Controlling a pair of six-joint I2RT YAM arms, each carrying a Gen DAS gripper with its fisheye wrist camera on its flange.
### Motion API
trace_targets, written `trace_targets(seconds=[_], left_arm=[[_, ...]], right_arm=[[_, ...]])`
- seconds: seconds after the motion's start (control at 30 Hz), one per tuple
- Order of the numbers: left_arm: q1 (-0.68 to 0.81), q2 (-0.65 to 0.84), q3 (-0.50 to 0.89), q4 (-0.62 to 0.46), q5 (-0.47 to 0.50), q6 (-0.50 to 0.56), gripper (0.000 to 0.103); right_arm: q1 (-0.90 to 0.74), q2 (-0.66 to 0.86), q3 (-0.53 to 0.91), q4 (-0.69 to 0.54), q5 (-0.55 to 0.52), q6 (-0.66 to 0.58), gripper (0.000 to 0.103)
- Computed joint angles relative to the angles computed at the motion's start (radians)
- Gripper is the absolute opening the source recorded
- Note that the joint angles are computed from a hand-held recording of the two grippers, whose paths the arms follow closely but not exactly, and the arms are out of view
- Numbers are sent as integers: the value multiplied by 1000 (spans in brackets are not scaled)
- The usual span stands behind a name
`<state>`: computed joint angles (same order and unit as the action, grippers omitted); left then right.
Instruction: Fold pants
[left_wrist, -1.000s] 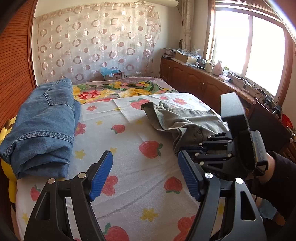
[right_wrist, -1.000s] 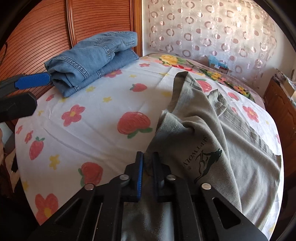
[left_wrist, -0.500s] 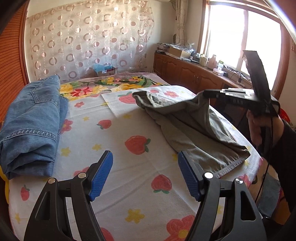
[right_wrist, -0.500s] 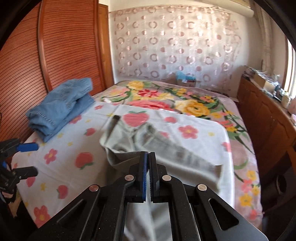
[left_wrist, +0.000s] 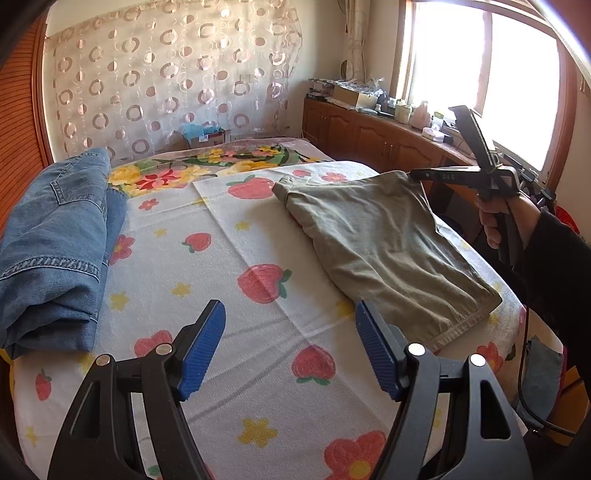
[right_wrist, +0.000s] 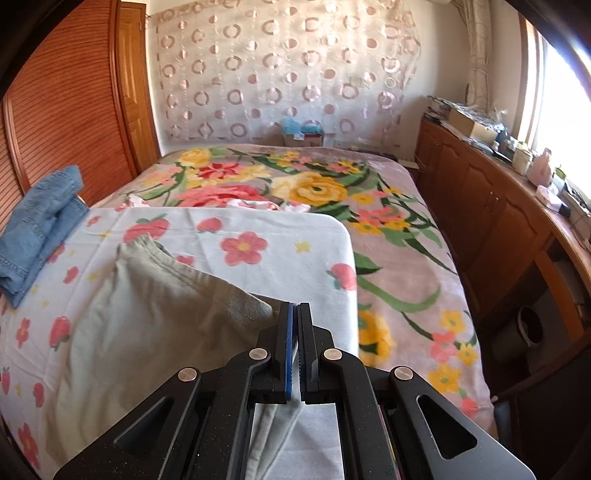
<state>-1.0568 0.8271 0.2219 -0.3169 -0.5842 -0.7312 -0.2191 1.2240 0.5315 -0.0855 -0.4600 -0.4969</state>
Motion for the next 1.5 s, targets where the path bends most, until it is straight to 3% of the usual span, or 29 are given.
trace_targets(seconds=[0.17,0.2,0.27,0.5,0.67,0.77,0.97,1.17,1.33,1.43,1.5], left_arm=[[2,24,-2,22,6,1,74],[0,29,-2,26,7,0,74],[-6,42,0,33,6,-2,74],[-11,90,4,75,14,-2,74],[-13,156,9,131,22,-1,74],[-27,231,23,166,7,-20,74],[-47,333,38,243,27,-19,74],[-73,412,66,276,34,-21,74],[-83,462,91,290,41,-17,74],[-92,490,107,294,41,-16,74],[-92,512,118,302,46,-12,74]], right_arm=[[13,-44,7,-29,53,44,2],[8,-53,10,-42,54,59,7],[-16,-54,18,-85,22,75,16],[-84,-139,-32,-195,-96,-10,16],[-86,-159,-51,-229,-96,-44,16],[-164,-152,-32,-292,-171,-106,16],[-344,-194,-53,-442,-289,-306,24],[-621,-199,-46,-745,-377,-731,25],[-833,-118,-6,-968,-402,-1057,25],[-905,-113,-6,-1034,-404,-1157,25],[-937,-98,-7,-1072,-397,-1209,34]])
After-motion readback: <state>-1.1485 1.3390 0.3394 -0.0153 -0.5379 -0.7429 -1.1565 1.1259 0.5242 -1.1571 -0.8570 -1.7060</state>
